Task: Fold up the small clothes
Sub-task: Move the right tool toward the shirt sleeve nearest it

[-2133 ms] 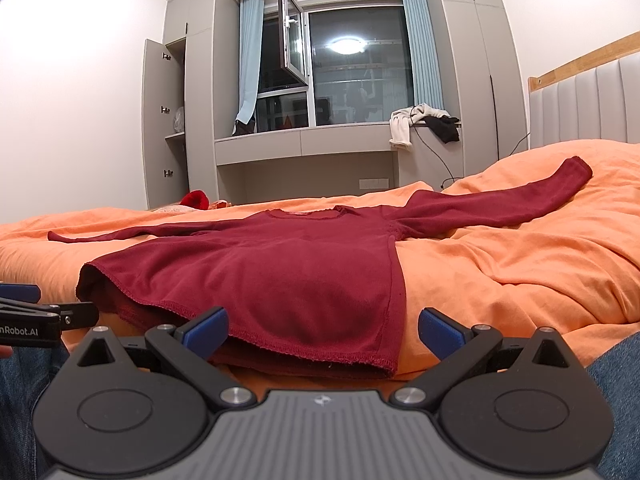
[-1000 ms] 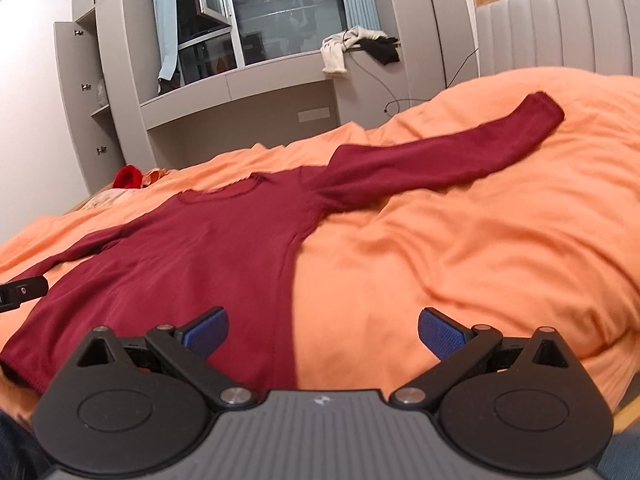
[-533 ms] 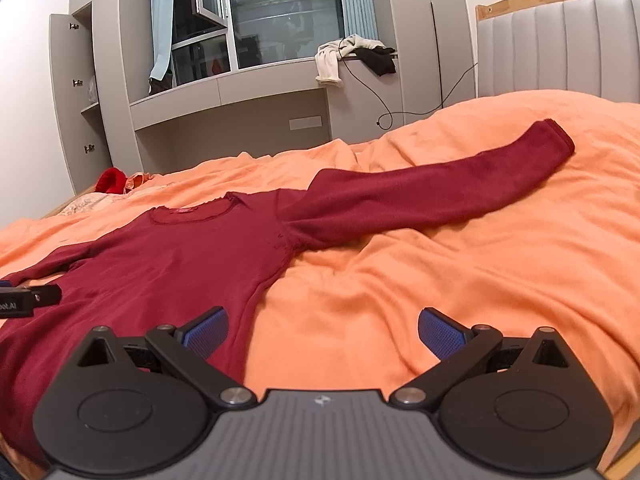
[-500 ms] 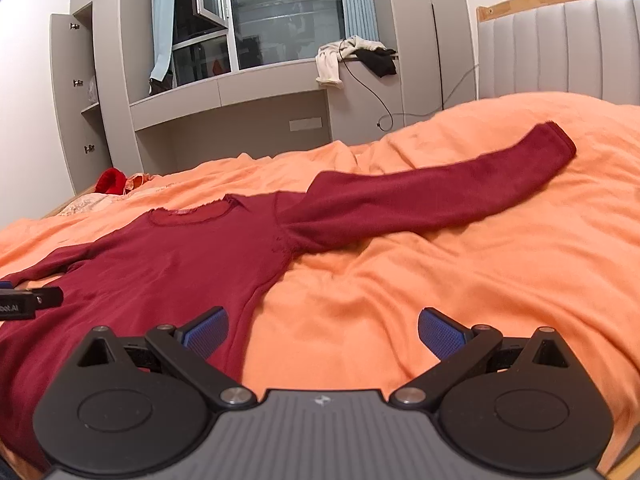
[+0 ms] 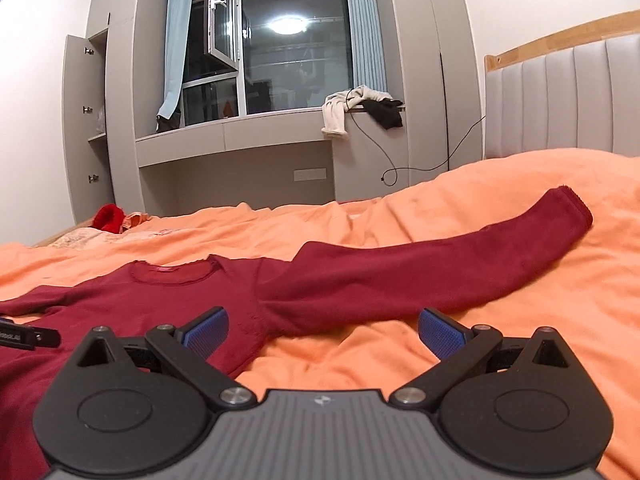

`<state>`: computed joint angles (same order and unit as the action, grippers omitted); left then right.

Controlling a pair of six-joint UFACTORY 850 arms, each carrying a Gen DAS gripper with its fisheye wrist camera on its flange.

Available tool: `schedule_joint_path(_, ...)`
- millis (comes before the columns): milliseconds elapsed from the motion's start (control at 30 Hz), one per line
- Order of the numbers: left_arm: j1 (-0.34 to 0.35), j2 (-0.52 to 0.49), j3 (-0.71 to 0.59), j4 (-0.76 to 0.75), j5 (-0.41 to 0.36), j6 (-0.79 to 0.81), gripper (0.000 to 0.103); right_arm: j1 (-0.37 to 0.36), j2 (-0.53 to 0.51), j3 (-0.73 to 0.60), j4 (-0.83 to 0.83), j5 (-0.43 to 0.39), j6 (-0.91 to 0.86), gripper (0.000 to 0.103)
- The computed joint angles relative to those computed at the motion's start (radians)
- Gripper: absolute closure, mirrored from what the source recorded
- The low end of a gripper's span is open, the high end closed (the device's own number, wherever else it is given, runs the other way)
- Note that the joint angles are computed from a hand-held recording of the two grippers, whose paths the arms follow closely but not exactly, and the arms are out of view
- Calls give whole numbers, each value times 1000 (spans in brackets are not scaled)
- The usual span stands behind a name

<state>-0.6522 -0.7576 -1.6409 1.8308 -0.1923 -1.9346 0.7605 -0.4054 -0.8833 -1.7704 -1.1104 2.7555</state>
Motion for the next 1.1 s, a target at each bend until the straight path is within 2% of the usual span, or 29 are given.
schedule_joint_path(100,-2,-17,-12,-1,-13,15,1,-22,-10,0,-12,1,12,0)
schedule_joint_path(267,2,-53,-51,-120,-10,134,1,-58,-24,20,-26,-15,74,0)
schedule_joint_path(367,2,-62,-53,-144,-29,164,1,-94,-16,68,-125,-27,173,0)
schedule_joint_path(533,11,-61,-38,-90,-38,93,1,-147,-26,95,-114,-84,206,0)
schedule_joint_path(633,9,-60,-29,-29,-54,33,1,-185,-38,82,-48,-83,170,0)
schedule_joint_path(800,4,-65,-24,6,-68,15,0,-233,-37,91,-18,-86,207,0)
schedule_joint_path(933,-1,-74,-29,-14,-79,45,0,-252,-50,106,-24,-156,211,0)
schedule_joint_path(1100,-7,-75,-21,28,-98,17,0,-298,-37,121,-49,-110,277,0)
